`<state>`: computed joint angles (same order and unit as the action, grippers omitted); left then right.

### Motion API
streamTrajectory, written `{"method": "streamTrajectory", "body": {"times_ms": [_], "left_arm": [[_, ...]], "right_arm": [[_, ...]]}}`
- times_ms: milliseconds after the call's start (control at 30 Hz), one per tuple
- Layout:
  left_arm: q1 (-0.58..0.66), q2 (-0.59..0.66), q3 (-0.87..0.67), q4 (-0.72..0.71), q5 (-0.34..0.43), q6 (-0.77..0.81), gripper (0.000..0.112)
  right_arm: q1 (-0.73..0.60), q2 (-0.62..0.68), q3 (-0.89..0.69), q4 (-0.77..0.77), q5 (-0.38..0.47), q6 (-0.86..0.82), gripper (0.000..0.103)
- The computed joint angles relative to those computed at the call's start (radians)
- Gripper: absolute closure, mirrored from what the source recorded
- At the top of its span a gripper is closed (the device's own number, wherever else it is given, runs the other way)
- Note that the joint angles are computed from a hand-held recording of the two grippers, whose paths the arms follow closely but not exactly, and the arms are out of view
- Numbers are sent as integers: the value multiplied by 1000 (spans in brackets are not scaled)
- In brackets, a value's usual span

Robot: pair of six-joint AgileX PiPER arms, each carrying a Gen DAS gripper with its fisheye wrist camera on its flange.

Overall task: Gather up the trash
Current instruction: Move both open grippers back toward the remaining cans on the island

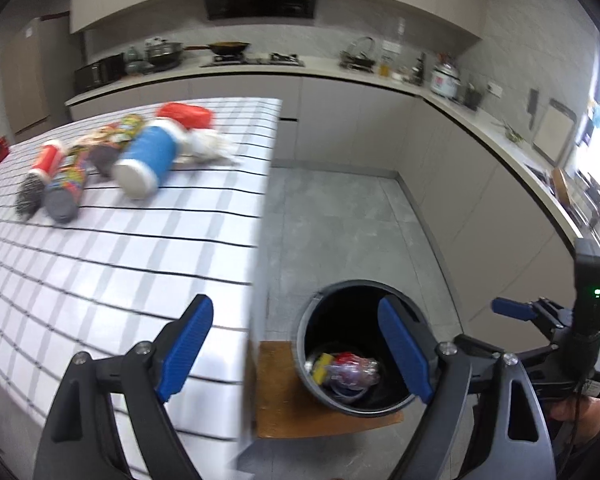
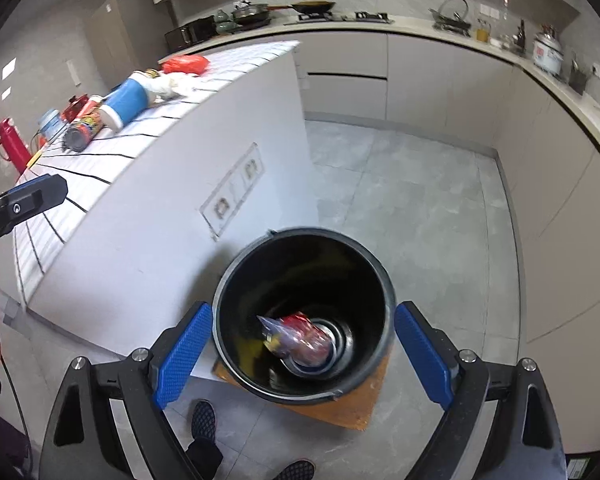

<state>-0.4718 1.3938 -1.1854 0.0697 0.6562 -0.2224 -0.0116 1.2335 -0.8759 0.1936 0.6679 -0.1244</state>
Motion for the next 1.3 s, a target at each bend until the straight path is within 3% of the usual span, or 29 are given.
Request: {"method": "streamTrajectory", "body": {"times_ms": [267, 433, 600, 933, 1300], "left_arm": [[307, -39, 9, -285, 14, 372, 26], [539, 30, -75, -508, 77, 654, 26], [697, 139, -191, -629, 149, 818, 26], [787, 378, -476, -691, 267, 885, 26], [704, 541, -688, -579, 287, 775, 26]], "right_arm": [[282, 84, -174, -314, 46, 439, 9], [442, 196, -350, -488, 131, 671, 9], [566, 357, -596, -600, 230, 817, 9], [646, 668, -1039, -669, 376, 922, 9], [618, 812, -1284, -687, 464, 1004, 10]]}}
